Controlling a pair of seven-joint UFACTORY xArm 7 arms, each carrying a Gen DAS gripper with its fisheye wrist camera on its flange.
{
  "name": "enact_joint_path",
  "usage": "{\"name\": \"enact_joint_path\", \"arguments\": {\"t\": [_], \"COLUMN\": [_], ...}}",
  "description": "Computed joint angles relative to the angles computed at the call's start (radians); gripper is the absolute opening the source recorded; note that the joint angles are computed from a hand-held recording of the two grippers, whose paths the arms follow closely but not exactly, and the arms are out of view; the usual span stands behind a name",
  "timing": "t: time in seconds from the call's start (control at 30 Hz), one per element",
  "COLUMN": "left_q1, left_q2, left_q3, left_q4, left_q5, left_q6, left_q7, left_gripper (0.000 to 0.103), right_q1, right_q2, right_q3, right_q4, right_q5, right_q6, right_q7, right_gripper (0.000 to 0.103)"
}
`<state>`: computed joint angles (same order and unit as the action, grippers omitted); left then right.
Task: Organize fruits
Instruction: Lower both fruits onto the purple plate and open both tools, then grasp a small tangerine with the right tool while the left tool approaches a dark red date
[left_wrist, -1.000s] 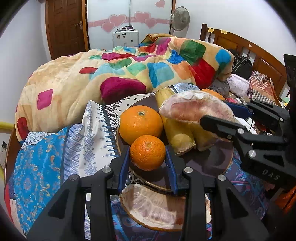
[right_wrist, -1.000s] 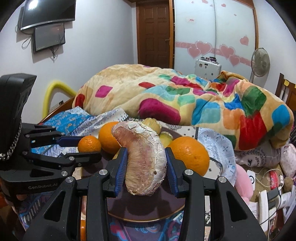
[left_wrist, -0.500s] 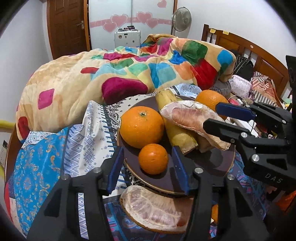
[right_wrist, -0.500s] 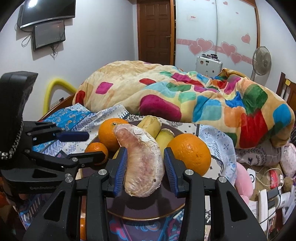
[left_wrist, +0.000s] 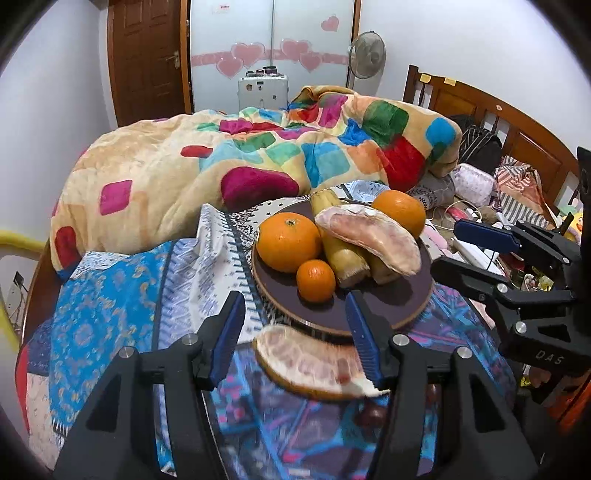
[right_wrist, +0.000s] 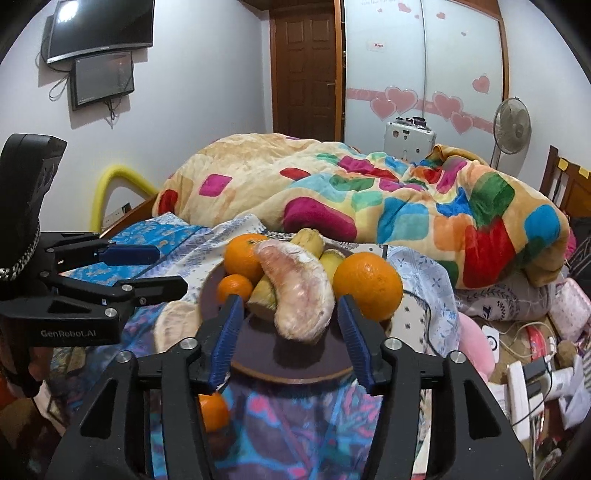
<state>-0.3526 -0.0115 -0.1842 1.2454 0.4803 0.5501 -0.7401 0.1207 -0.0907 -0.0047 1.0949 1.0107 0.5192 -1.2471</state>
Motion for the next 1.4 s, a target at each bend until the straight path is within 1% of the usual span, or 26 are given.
{"name": "enact_joint_path", "arguments": {"t": [0.23,0.43,0.67,0.77,0.8,0.83,0.87,0.9,1.0,1.07,1.17,1.23,1.4], "left_q1": [0.002,0.008,0.013,0.012,0.012,0.011,0.009,0.008,0.002,-0.003,-0.015,-0.023,-0.042], "left_q2": [-0.087,-0.125,-0.118,-0.11,-0.107,-0.104,-0.1,-0.096,-0.077,-0.069,-0.06,-0.056,-0.046], "left_q3": [-0.028,-0.055,-0.057,-0.054,-0.053,-0.053,-0.053,-0.052,-0.051,-0.05,-0.045,-0.047,-0.06], "left_q4": [-0.09,-0.145,-0.17,-0.176,-0.176,-0.176,-0.176,-0.175,-0.161,-0.155,-0.151,-0.15,-0.157], "left_q5": [-0.017,-0.027,-0.069,-0.083,-0.085,-0.087,-0.089,-0.09,-0.092,-0.088,-0.128,-0.134,-0.09], "left_q6": [0.007,0.013,0.009,0.005,0.005,0.004,0.005,0.004,0.005,0.004,-0.01,-0.014,-0.013], "left_q7": [-0.019,-0.025,-0.007,0.002,0.005,0.008,0.01,0.011,0.013,0.008,0.022,0.018,-0.017], "left_gripper": [0.057,0.057,0.057,0.063,0.065,0.066,0.069,0.072,0.078,0.08,0.08,0.08,0.08], "right_q1": [0.013,0.03,0.034,0.028,0.026,0.023,0.019,0.014,0.002,-0.005,-0.015,-0.024,-0.039], "right_q2": [-0.072,-0.091,-0.051,-0.028,-0.023,-0.019,-0.017,-0.013,-0.019,-0.029,-0.039,-0.047,-0.062], "right_q3": [-0.017,-0.028,-0.02,-0.013,-0.012,-0.012,-0.011,-0.013,-0.013,-0.018,-0.026,-0.033,-0.047], "right_q4": [-0.089,-0.142,-0.153,-0.142,-0.138,-0.133,-0.128,-0.122,-0.125,-0.128,-0.127,-0.129,-0.142], "right_q5": [-0.003,-0.025,-0.052,-0.062,-0.058,-0.057,-0.057,-0.052,-0.027,-0.004,0.017,0.021,0.005], "right_q6": [0.033,0.05,0.063,0.083,0.09,0.1,0.113,0.132,0.139,0.144,0.135,0.122,0.114], "right_q7": [-0.002,0.009,0.024,0.027,0.021,0.017,0.016,0.012,-0.007,-0.022,-0.032,-0.036,-0.032], "right_gripper": [0.052,0.052,0.052,0.052,0.048,0.041,0.037,0.031,0.031,0.031,0.031,0.031,0.031]}}
